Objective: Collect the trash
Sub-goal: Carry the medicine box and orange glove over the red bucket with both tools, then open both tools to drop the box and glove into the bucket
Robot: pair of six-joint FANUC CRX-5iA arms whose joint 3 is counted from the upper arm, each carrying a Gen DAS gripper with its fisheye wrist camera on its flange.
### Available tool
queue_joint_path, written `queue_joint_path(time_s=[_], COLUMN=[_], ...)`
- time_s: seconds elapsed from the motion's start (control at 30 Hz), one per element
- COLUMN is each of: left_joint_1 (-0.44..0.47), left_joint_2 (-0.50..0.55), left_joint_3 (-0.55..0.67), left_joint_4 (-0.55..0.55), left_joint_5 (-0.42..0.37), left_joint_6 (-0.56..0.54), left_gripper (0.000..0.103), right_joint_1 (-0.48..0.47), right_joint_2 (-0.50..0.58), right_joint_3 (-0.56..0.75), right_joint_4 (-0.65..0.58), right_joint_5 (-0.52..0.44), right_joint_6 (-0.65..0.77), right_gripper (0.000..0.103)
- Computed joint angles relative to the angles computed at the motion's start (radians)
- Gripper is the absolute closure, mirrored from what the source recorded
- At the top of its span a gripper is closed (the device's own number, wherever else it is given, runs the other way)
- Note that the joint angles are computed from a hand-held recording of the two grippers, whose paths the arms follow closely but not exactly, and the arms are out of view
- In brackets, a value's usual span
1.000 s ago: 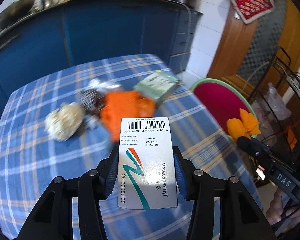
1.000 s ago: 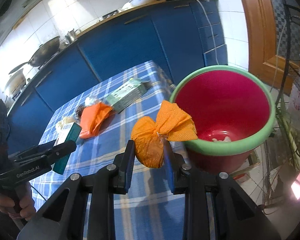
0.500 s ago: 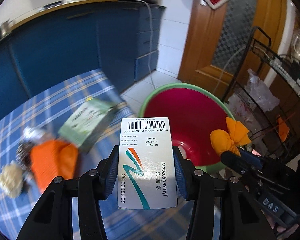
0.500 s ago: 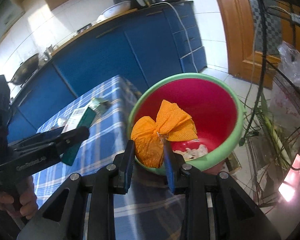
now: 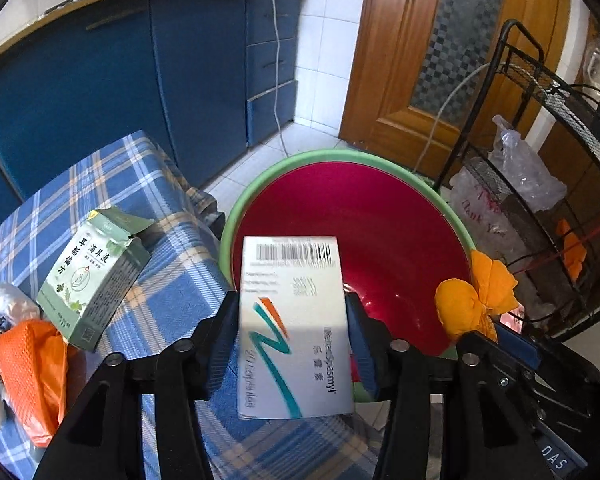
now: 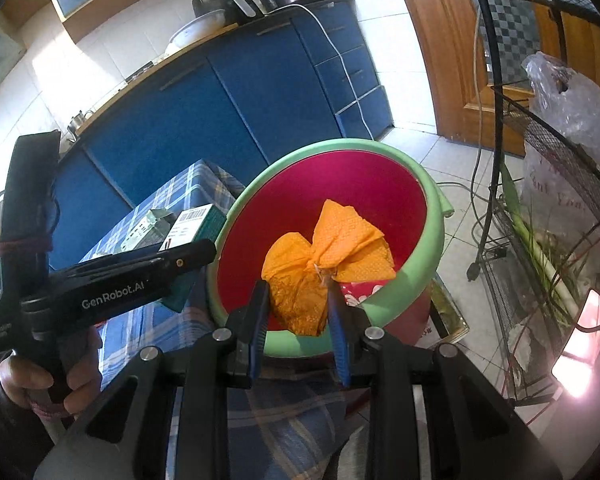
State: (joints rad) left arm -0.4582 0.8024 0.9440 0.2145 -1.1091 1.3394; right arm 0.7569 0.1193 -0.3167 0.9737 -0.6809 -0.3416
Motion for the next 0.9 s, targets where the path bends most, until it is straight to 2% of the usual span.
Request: queue_joint_path(time_s=[0.1,0.27,0.67,0.8,0.9], left_joint_1=[-0.009,-0.005,0.027,0.04,0.051], left_joint_2=[-0.001,-0.009,-0.138,-0.187,-0.219], left_joint_3=[0.007,-0.002,-0.195,-0.262,-0.31], left_joint_4=[-0.039,-0.042,-0.03,-0.024,-0.012], left_joint_5=[0.006,-0.001,0.083,0.116,0.144], left_joint_6=[0.029,0.035,0.069,0.068,0.07], left_gripper=[0.037,0.036,0.036,0.036,0.036], right_joint_1=[-0.002,-0.006,-0.02,-0.021,-0.016], right_joint_2=[-0.003,0.001,0.069,0.085,0.084], right_joint_3=[-0.004,-0.001,0.087,0.105,0.108], right_joint_4=[0.002,-0.003,-0.085,-0.076,-0.071], right_joint_5=[0.005,0.007,0.022,0.014,-0.002], right_joint_6=[-0.004,0.011,0.132,0.122,0.119], right_gripper=[0.071,0.071,0.069,0.049,0.048])
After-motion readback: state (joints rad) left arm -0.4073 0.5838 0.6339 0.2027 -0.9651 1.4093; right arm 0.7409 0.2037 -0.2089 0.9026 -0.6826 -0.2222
